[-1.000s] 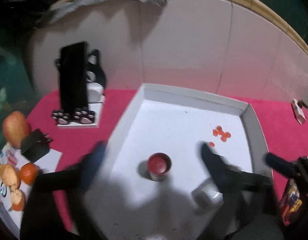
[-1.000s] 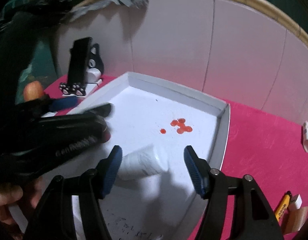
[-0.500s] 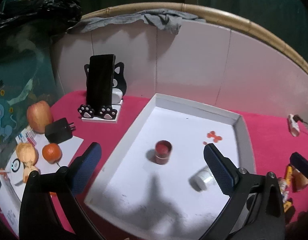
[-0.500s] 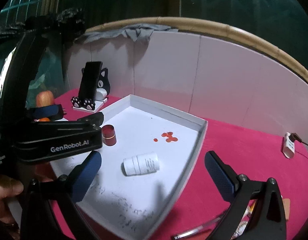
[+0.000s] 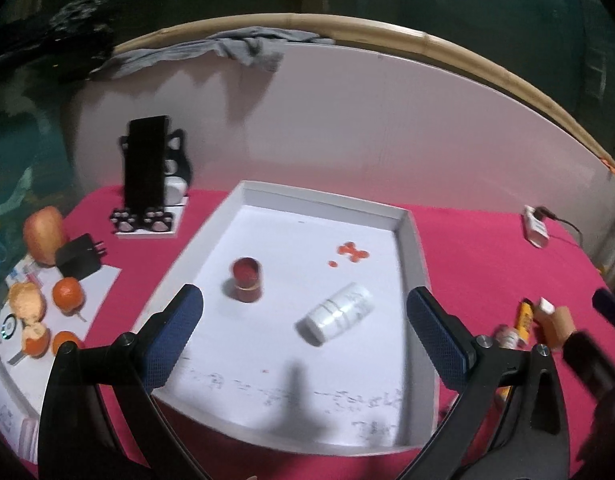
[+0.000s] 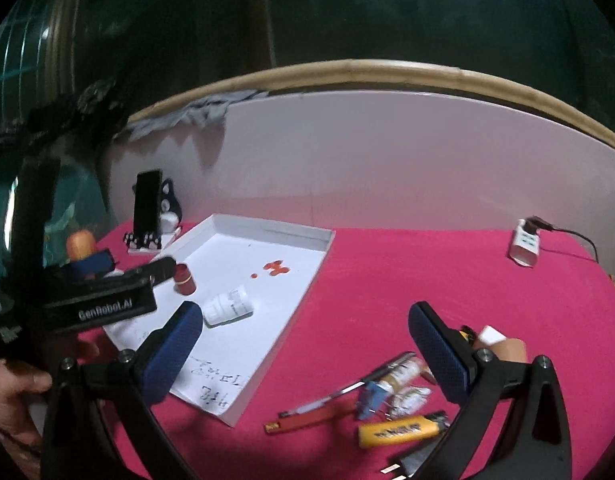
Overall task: Organize rigid objects
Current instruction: 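Move both tools back toward the remaining objects on the table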
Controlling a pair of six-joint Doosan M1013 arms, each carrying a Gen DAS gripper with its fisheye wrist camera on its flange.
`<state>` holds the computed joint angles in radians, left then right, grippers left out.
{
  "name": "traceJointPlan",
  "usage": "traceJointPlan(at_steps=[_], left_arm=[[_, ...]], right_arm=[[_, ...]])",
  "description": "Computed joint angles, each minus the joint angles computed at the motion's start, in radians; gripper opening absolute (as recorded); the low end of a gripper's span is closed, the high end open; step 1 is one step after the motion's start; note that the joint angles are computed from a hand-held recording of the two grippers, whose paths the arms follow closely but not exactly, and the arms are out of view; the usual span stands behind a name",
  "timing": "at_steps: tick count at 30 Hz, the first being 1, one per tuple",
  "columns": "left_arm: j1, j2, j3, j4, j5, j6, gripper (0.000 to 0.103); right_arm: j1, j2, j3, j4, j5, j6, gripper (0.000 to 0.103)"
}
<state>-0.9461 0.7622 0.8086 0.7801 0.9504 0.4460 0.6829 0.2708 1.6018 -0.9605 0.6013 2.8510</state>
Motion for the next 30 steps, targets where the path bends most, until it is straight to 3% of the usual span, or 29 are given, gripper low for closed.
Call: traceJointPlan(at_steps=[9, 13, 18, 22, 27, 30], left_arm=[[-0.017, -0.01, 0.025, -0.094, -0.167, 0.173, 0.103], [-0.023, 0.016, -0.02, -0.252, -0.209, 0.387, 0.103], [-0.032, 0.069, -0.108, -0.471, -0.179, 0.656, 0.103], [-0.035, 0.108, -0.168, -0.619, -0.134, 0.795, 0.103], [-0.047, 0.116, -0.172, -0.774, -0.145, 0.958, 0.103], [-0.05, 0.146, -0.218, -0.887, -0.095, 1.075, 0.102]], right_arm=[[-0.008, -0.096, 0.112, -0.21, 0.066, 0.309, 0.103], [-0.021, -0.129, 0.154, -0.267, 0.101, 0.415, 0.103], [-0.037, -0.157, 0.19, -0.283, 0.146, 0.479, 0.103], [-0.049, -0.178, 0.22, -0.283, 0.17, 0.518, 0.103], [-0.065, -0.203, 0.256, -0.28, 0.182, 0.56, 0.103], [-0.075, -0.217, 0.277, -0.283, 0.174, 0.597, 0.103]])
